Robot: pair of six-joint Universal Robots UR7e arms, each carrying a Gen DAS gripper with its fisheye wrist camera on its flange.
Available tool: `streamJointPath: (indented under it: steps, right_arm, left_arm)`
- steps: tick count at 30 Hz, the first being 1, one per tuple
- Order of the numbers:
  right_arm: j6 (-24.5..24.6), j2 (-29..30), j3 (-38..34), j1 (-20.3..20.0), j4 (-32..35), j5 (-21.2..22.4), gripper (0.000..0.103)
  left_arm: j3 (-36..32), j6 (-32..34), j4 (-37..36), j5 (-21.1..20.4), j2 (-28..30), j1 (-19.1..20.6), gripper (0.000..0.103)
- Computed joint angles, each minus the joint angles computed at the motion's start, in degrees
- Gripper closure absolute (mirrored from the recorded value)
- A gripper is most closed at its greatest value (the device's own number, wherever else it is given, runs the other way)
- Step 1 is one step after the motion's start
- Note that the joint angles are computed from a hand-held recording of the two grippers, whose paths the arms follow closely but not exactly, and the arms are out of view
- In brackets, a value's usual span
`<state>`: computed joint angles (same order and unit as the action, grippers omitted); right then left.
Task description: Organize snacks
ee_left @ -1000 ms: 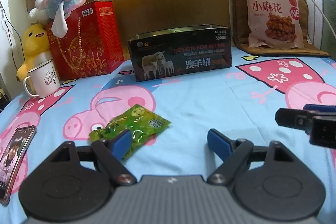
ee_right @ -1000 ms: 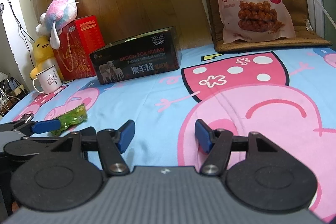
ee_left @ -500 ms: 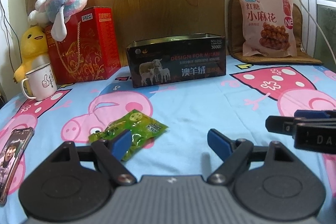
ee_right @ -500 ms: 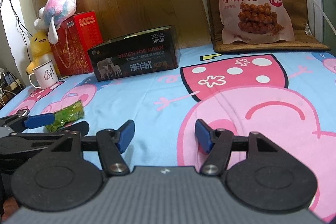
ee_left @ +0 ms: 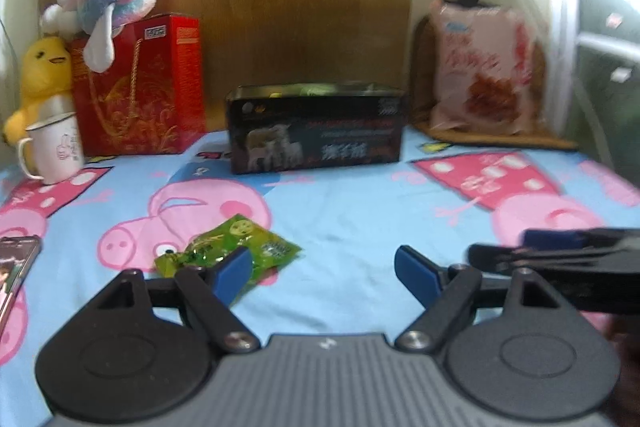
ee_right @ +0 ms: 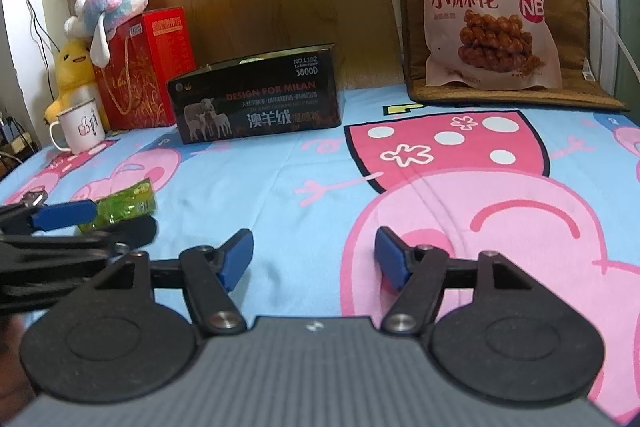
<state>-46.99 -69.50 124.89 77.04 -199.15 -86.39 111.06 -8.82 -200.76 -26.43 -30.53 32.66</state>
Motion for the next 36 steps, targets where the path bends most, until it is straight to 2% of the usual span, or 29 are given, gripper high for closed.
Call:
streamJointPath:
  steps: [2, 5, 10, 12, 14, 16, 19, 21, 23, 26, 27, 28, 30, 32, 36]
  right_arm:
    - [-1.8, -0.3, 0.3, 0.2, 0.8, -0.1, 0.033]
    - [-4.5, -2.4, 1.1, -0.1, 8.3, 3.3, 0.033]
    - [-11.7, -2.9, 0.7, 2.4, 18.8, 4.9, 0.033]
    - [-14.2, -1.7, 0.0, 4.0, 20.5, 4.2, 0.033]
    - [-15.5, -0.1, -1.4, 5.8, 21.2, 2.5, 0.033]
    - [-15.1, 0.8, -4.2, 6.4, 25.3, 2.9, 0.034]
    - [-11.0, 3.0, -9.8, 7.3, 31.4, 2.0, 0.034]
    - [-10.3, 4.7, -13.6, 7.7, 36.2, 1.3, 0.033]
    - [-11.6, 6.6, -15.6, 8.3, 37.0, 1.3, 0.033]
    - [-14.6, 7.2, -16.2, 8.7, 39.6, 2.2, 0.033]
    - [-15.8, 7.3, -15.9, 8.8, 39.4, 2.5, 0.035]
    - [-17.1, 7.4, -14.7, 9.0, 37.1, 2.1, 0.042]
    - [-18.1, 6.5, -14.3, 8.8, 38.9, 2.9, 0.062]
    - [-16.9, 6.0, -13.5, 8.2, 37.9, 3.6, 0.068]
    - [-15.3, 4.6, -12.3, 6.8, 34.8, 5.3, 0.073]
  left_arm:
    - [2.8, 2.9, -3.8, -0.4, -2.2, -0.4, 0.022]
    - [6.2, 0.9, -3.0, 0.5, -7.4, 0.1, 0.024]
    - [8.0, -8.8, 6.3, -5.3, -16.3, 4.6, 0.04]
    - [7.2, -14.4, 13.5, -8.4, -18.6, 6.7, 0.05]
    - [7.1, -19.7, 17.6, -12.0, -20.3, 8.4, 0.054]
    - [7.5, -21.8, 17.3, -14.4, -20.9, 9.3, 0.054]
    - [7.8, -23.9, 17.6, -15.4, -21.1, 9.8, 0.054]
    - [7.1, -25.6, 19.5, -16.7, -21.2, 10.5, 0.053]
    - [6.1, -26.7, 21.7, -18.3, -20.7, 11.4, 0.054]
    - [4.9, -25.2, 21.3, -16.9, -18.8, 10.9, 0.064]
    - [4.1, -25.5, 22.6, -15.5, -18.2, 10.7, 0.066]
    - [3.5, -25.6, 23.9, -14.8, -17.9, 10.5, 0.068]
    - [2.6, -25.0, 24.6, -15.7, -17.7, 10.6, 0.068]
    - [1.6, -24.4, 25.2, -16.7, -17.4, 10.8, 0.07]
    - [-2.2, -20.3, 25.5, -19.1, -15.7, 11.2, 0.071]
